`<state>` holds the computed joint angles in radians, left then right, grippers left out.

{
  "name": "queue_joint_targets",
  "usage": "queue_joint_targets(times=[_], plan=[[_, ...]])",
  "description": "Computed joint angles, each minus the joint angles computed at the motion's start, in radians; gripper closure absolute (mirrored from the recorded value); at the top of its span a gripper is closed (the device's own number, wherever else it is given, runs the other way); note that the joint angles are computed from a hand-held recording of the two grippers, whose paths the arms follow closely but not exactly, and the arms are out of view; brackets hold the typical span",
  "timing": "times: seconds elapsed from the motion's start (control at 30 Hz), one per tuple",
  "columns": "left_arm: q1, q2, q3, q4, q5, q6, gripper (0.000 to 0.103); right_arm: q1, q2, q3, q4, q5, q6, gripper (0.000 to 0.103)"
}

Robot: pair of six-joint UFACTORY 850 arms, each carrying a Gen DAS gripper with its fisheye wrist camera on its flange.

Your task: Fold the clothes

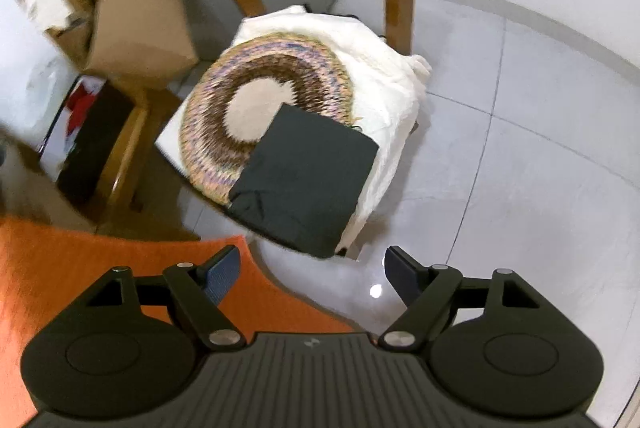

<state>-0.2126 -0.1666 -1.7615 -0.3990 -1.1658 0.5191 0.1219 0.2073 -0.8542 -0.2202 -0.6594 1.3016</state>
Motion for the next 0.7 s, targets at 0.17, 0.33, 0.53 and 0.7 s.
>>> queue_joint_targets(times=[0.17,0.33,0.53,0.7], plan=[[0.02,0.048,0.046,0.002,0.001,-0.004,0.0,0.081,0.065,-0.034,-0.022,-0.105,-0.008,0.018],[0.02,0.113,0.113,0.036,0.044,0.02,0.0,0.17,0.096,-0.089,-0.062,-0.199,0.003,0.014],[0.029,0.165,0.172,0.062,0.052,0.026,0.0,0.272,0.12,-0.153,-0.096,-0.298,0.038,0.011],[0.04,0.205,0.221,0.062,0.04,0.042,0.0,0.366,0.122,-0.201,-0.136,-0.378,0.071,0.009]])
